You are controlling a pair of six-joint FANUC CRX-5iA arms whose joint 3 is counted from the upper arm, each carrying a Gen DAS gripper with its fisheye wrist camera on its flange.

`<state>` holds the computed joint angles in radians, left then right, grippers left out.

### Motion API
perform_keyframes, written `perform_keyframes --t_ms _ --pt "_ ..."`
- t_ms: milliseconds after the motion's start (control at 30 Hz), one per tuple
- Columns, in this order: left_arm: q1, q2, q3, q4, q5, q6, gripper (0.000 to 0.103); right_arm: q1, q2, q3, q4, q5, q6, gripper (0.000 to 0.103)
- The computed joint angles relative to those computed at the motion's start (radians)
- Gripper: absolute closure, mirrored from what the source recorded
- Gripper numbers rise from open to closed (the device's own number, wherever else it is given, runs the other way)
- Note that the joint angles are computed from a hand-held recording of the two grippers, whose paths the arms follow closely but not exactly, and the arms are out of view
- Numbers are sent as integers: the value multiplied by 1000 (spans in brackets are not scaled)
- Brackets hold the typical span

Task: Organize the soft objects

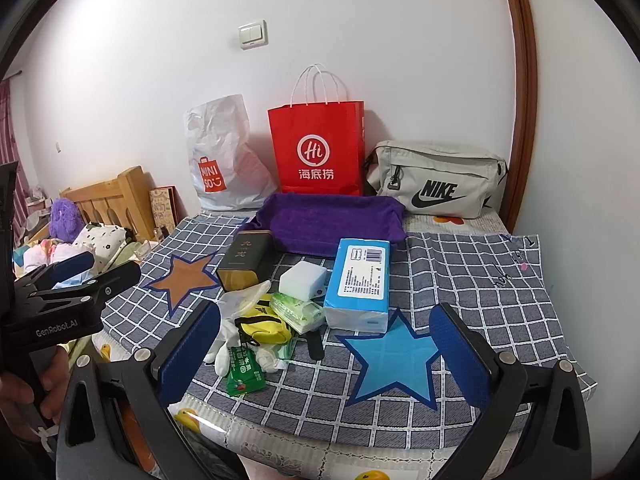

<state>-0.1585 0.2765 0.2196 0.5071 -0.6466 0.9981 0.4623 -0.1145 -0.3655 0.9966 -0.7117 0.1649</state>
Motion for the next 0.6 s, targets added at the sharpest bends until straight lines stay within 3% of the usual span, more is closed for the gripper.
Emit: perform_keyframes --t_ms 367,600 --pt "3 1 -4 21 -5 -15 0 -9 -5 -22 39 29 -27 0" --pt "12 67 74 -15 -65 28 0 -39 37 -4 -13 77 17 0"
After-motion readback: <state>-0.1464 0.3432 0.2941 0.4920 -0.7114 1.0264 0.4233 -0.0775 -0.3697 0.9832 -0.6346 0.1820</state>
